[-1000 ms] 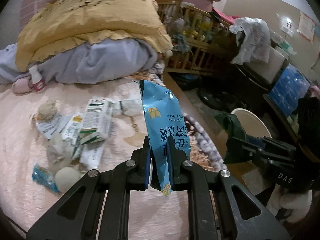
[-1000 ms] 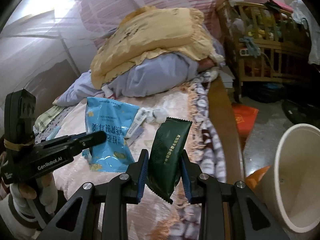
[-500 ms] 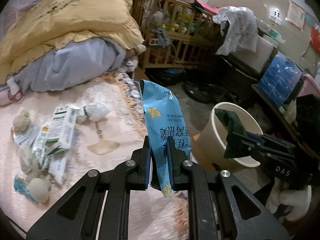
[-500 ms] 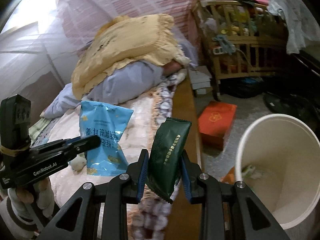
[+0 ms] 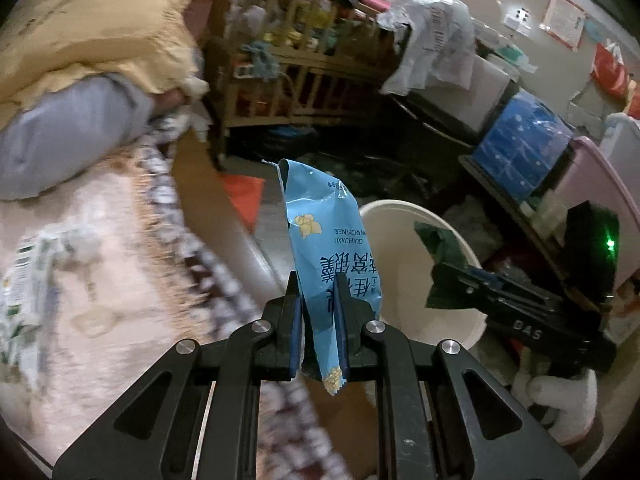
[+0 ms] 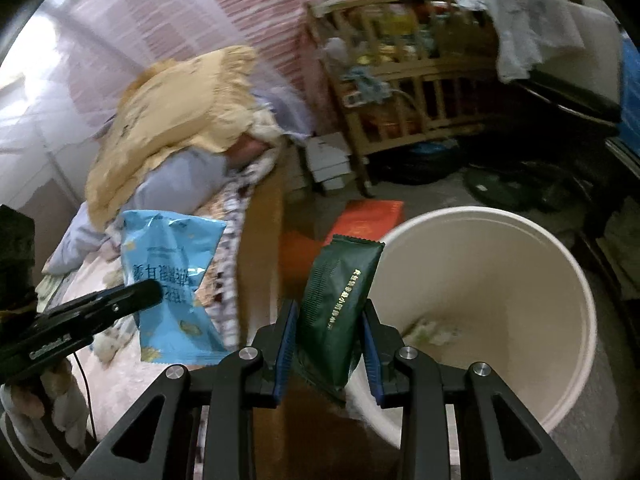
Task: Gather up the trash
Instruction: 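Carry the blue bag and green packet over the white bucket, then open both tools to drop the blue bag and green packet into the bucket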
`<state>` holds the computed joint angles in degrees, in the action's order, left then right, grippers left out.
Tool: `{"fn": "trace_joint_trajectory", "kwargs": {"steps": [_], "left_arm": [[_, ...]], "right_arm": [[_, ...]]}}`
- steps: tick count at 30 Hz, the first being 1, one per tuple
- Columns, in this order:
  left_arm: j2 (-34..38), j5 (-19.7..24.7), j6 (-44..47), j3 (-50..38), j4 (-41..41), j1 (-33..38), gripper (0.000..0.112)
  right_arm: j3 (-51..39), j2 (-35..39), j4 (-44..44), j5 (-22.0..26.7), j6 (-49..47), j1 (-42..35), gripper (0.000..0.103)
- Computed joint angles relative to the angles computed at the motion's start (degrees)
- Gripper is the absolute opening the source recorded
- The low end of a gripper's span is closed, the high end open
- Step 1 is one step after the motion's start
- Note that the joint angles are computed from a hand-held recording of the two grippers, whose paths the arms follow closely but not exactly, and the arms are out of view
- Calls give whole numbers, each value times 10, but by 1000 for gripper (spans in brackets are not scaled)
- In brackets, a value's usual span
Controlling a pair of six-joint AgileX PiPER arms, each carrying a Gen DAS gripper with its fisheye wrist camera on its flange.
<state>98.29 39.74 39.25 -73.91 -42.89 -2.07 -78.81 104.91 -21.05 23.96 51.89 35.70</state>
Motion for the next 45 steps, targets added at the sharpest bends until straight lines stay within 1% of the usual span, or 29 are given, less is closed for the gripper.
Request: {"fn": "trace_joint_trajectory", "kwargs": {"steps": [3,6,9,10,11,12,14,16,17,18,23,29,32,34,35,37,41,45], "left_arm": [[29,4,-30,-30,6,-31,12],[55,4,-59,-59,17,-60,12],[83,-1,-89,-88,32,-88,12],[93,-1,-95,-97,32,-95,12],[103,-1,-101,-106,31,-100,13],[110,-3,-103,-111,28,-104,15],[126,-2,-105,-124,26,-109,20],[134,4,-103,-128,20,-110,31],[136,7,-101,-128,14,-108,39],[136,6,-98,-124,11,-106,40],[113,0,-98,-94,28,-92,40],[46,-54,-88,-14,60,-59,40],[21,-68,-86,13,72,-33,40],[7,-78,-84,31,78,-16,40],[-2,-82,-80,42,80,-4,40],[-14,-85,-78,54,87,14,40],[-38,-87,-45,82,73,59,40],[-55,-77,-29,96,71,103,40]], "right_arm": [[23,-10,-23,-6,33,-19,29],[50,-18,-35,-25,62,-39,29],[64,-19,-75,-39,109,-49,30],[70,-18,-104,-40,143,-49,32],[71,-16,-126,-35,168,-49,37],[70,-13,-136,-31,179,-50,45],[72,-11,-125,-29,169,-55,45],[80,-16,-124,-40,173,-62,45],[84,-19,-134,-41,181,-61,45],[84,-20,-137,-41,182,-61,45],[75,-11,-95,-46,138,-65,45],[54,5,-68,-39,89,-46,46],[37,13,-48,-38,67,-32,50],[25,19,-35,-38,55,-22,55],[15,23,-33,-34,51,-14,55],[-11,35,-24,-22,36,0,56],[-64,62,14,-6,-3,28,56],[-128,99,43,17,-40,58,56]]}}
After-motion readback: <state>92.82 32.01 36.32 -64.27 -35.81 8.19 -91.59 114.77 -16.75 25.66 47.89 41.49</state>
